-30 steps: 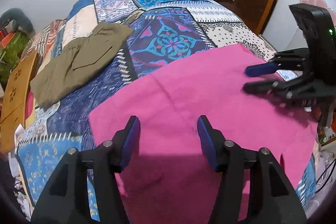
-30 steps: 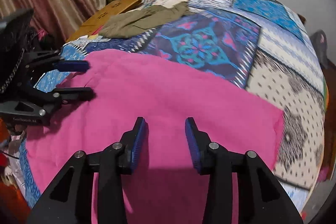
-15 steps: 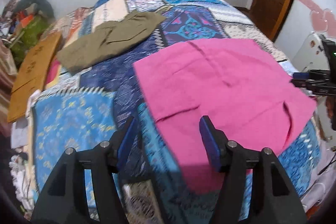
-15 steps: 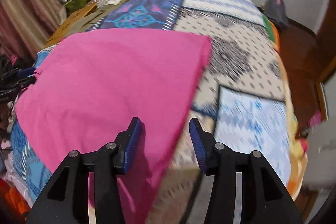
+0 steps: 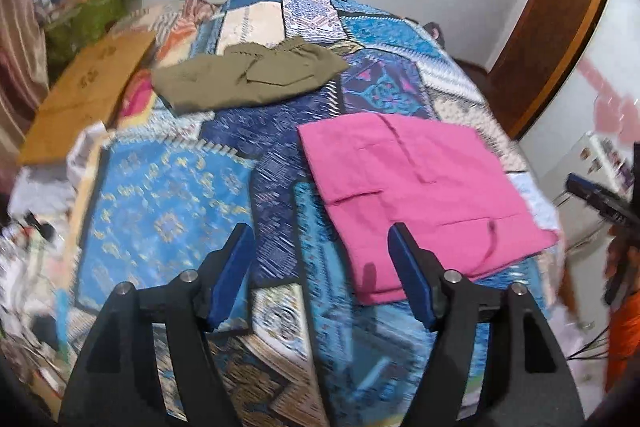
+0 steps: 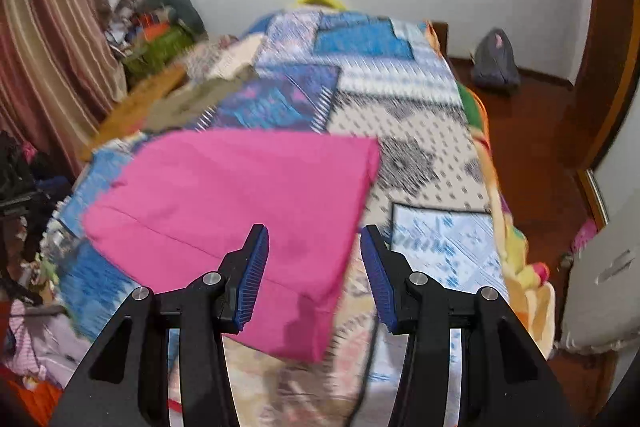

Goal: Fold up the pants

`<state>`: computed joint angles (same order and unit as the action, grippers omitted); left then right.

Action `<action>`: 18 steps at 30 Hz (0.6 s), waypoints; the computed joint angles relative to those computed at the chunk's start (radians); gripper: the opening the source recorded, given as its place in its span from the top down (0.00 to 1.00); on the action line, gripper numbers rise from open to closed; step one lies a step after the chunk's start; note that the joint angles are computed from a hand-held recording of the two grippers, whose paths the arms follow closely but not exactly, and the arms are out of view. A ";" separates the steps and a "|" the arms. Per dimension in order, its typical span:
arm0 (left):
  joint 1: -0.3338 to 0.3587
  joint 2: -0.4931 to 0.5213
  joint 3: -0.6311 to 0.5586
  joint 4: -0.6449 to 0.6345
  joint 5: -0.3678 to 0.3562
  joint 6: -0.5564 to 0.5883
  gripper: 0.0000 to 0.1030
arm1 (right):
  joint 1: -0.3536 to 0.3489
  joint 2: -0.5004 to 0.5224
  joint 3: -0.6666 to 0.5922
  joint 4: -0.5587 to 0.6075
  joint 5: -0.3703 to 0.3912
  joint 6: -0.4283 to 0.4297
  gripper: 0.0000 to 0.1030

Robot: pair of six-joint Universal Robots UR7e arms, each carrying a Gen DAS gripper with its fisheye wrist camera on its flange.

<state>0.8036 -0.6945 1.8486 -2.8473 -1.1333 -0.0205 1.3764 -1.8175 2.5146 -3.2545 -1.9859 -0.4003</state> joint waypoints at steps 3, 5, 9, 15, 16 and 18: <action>0.004 -0.012 0.017 0.034 -0.048 -0.040 0.33 | 0.041 0.036 0.010 -0.053 0.008 0.004 0.57; 0.003 -0.014 0.034 0.048 -0.055 -0.061 0.33 | 0.059 0.069 0.011 -0.074 0.021 0.010 0.57; 0.004 -0.014 0.070 0.054 -0.079 -0.089 0.33 | 0.091 0.154 0.006 -0.131 -0.021 -0.018 0.57; -0.022 0.006 0.108 0.052 -0.026 -0.064 0.32 | 0.085 0.216 -0.005 -0.096 -0.020 -0.020 0.57; -0.023 0.008 0.112 0.040 -0.025 -0.063 0.31 | 0.087 0.216 -0.002 -0.093 -0.022 -0.017 0.57; -0.017 0.008 0.100 0.057 -0.044 -0.076 0.31 | 0.073 0.220 -0.003 -0.077 -0.010 -0.011 0.57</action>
<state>0.7870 -0.6865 1.9487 -2.7906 -1.1774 -0.0964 1.4494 -1.5970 2.5119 -3.3319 -1.9960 -0.4116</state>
